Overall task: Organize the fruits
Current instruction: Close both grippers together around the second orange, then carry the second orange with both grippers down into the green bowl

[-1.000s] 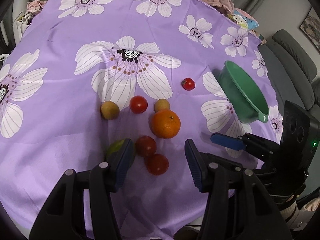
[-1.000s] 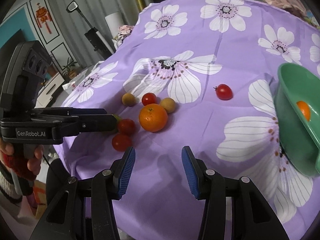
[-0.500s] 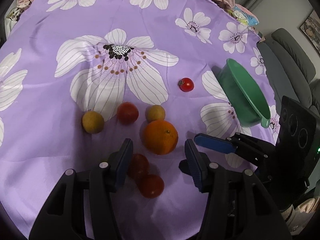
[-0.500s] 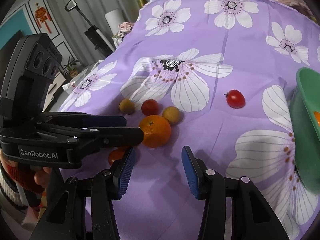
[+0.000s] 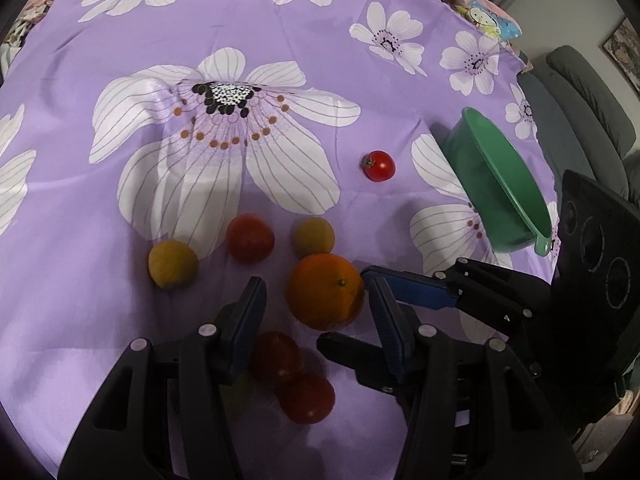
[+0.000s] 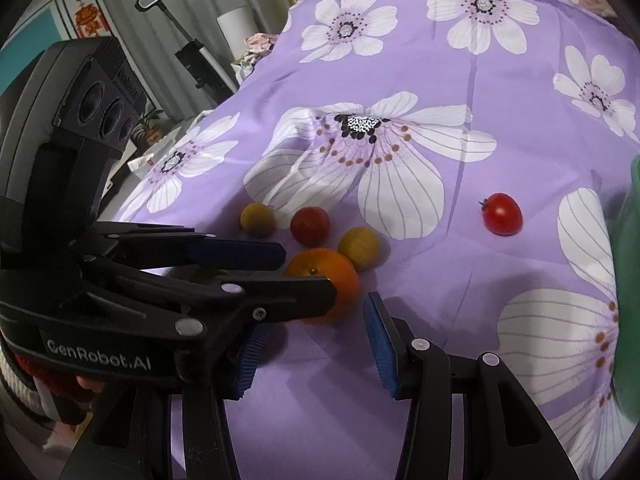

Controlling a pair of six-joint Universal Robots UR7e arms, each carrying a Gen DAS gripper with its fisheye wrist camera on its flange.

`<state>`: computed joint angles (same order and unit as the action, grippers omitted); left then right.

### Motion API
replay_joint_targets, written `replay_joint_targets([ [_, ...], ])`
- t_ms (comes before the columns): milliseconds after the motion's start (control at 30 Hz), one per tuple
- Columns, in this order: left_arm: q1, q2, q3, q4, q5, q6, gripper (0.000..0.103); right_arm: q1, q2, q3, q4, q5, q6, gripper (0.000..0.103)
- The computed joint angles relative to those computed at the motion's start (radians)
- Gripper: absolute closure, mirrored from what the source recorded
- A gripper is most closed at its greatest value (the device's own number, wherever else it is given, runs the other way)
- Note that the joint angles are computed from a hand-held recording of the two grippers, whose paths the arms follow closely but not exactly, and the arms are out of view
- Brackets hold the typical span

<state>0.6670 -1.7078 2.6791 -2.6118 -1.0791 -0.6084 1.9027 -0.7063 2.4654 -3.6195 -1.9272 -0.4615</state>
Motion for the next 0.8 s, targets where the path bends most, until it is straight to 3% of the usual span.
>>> replay_joint_targets([
  [233,0.02,0.043,-0.013,-0.025,-0.037,0.029,0.052,0.014,0.001,-0.02,0.054,-0.023,-0.008,0.054],
  [367,0.029,0.049,-0.018,-0.026,-0.04,0.022,0.06,0.013,-0.004,-0.027,0.076,-0.03,-0.006,0.054],
  [433,0.03,0.048,-0.018,-0.02,-0.038,0.019,0.059,0.012,-0.004,-0.029,0.086,-0.033,-0.004,0.055],
  [800,-0.007,0.032,-0.009,-0.002,-0.017,0.006,0.06,0.026,0.003,-0.018,0.044,-0.052,-0.024,0.06],
])
